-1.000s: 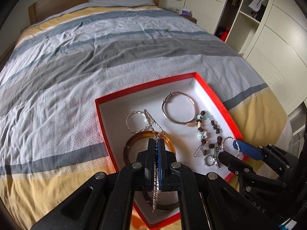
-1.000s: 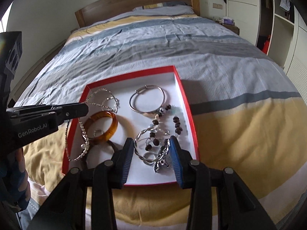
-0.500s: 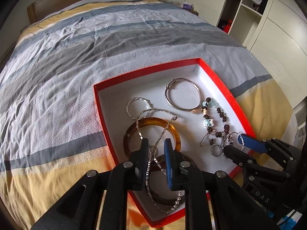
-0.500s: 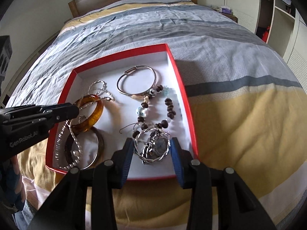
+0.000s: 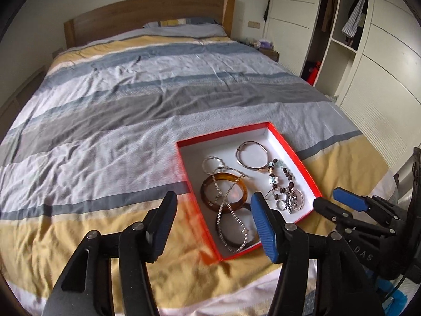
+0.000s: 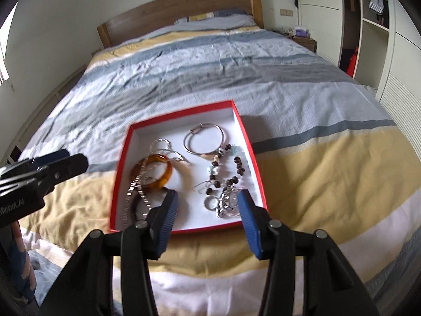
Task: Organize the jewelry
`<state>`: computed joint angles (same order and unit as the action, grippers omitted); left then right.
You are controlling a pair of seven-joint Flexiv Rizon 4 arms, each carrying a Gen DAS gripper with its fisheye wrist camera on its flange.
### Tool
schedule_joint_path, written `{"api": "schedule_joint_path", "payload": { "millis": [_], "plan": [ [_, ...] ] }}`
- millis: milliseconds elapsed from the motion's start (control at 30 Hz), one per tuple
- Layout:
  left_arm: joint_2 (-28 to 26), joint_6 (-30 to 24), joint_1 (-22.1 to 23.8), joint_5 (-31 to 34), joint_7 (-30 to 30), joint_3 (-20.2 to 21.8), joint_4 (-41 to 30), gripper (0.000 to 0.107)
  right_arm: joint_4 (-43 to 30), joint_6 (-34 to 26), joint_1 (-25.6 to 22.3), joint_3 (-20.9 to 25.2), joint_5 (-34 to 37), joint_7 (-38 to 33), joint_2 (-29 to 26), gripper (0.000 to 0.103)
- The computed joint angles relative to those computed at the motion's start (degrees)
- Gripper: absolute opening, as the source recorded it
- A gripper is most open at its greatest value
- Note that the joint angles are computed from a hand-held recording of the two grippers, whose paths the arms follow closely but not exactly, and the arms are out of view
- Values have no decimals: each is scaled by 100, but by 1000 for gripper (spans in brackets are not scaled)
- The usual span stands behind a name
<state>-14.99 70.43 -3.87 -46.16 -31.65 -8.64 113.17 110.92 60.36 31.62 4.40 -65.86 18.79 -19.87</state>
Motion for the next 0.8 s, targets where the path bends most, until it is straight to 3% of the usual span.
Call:
{"api": "schedule_joint_path", "payload": {
  "millis": [167,367,600,700,800],
  "plan": [
    [542,310,17,-687,486,102,522,68,-3,-374,189,120,-127,242,203,46],
    [1080,764,-157,-1039,797,445,1035,81,-207,-883,461,325,-346,473,314,46],
    [1752,1255,-592,-2282,1874,772,1520,90,-657,-1381,919,473,-537,422,208,47],
    [1964,1369,-742,-2635,2142,924,1646,91,-780,-1598,1101,512,-550,384,168,54],
    [2158,1512,-862,-3007,2449,1042,1771,100,-855,-1753,1246,546,-531,367,142,56]
  ]
}}
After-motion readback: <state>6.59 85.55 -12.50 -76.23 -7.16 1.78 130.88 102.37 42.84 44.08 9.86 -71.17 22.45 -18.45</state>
